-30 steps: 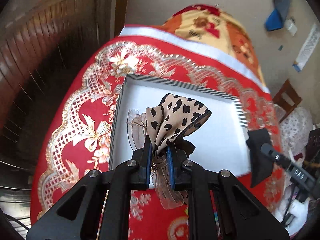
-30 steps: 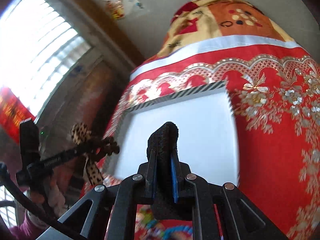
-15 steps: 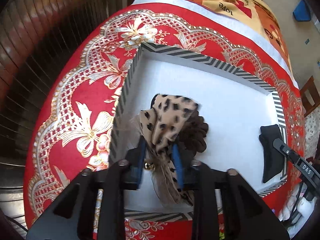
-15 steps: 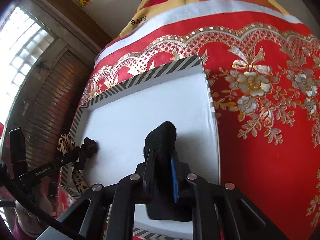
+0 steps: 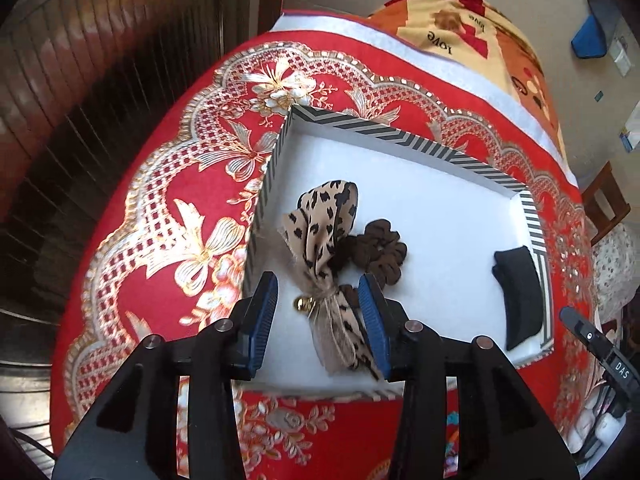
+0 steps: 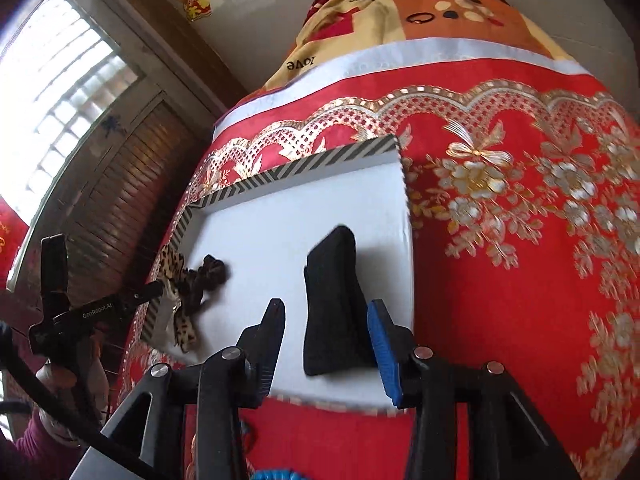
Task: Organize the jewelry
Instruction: 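Lower both items into the tray and open both grippers, then withdraw both grippers from the tray back toward the jewelry pile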
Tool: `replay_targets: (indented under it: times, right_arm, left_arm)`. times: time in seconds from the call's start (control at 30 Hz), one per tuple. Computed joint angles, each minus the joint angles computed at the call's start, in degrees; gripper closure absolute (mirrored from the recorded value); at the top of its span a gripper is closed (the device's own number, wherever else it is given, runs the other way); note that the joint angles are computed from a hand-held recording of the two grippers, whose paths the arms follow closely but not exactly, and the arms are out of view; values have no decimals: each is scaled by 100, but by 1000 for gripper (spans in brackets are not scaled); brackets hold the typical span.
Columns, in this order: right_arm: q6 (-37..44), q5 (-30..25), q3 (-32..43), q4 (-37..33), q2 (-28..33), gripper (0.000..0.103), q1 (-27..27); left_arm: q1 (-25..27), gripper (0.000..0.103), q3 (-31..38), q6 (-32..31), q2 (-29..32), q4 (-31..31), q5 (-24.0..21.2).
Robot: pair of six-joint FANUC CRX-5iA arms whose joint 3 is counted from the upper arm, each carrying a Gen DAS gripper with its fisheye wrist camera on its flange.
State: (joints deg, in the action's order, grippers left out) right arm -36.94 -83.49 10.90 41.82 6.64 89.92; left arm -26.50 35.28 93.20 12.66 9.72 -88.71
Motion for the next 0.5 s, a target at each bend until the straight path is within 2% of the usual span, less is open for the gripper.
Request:
replay_targets:
  times: [0.13, 0.37, 0.5]
  right_arm:
    - [-277, -312, 186, 167, 109, 61, 276]
    - [221, -1079, 1289, -3, 797, 59, 519]
    - [233, -1220, 1662, -63, 1081, 59, 644]
  left_arm:
    - [46, 61, -260, -76, -298, 42, 18]
    - [68, 61, -920, -316, -893, 209, 39]
    - [2, 61, -1247, -455, -1235, 186, -7]
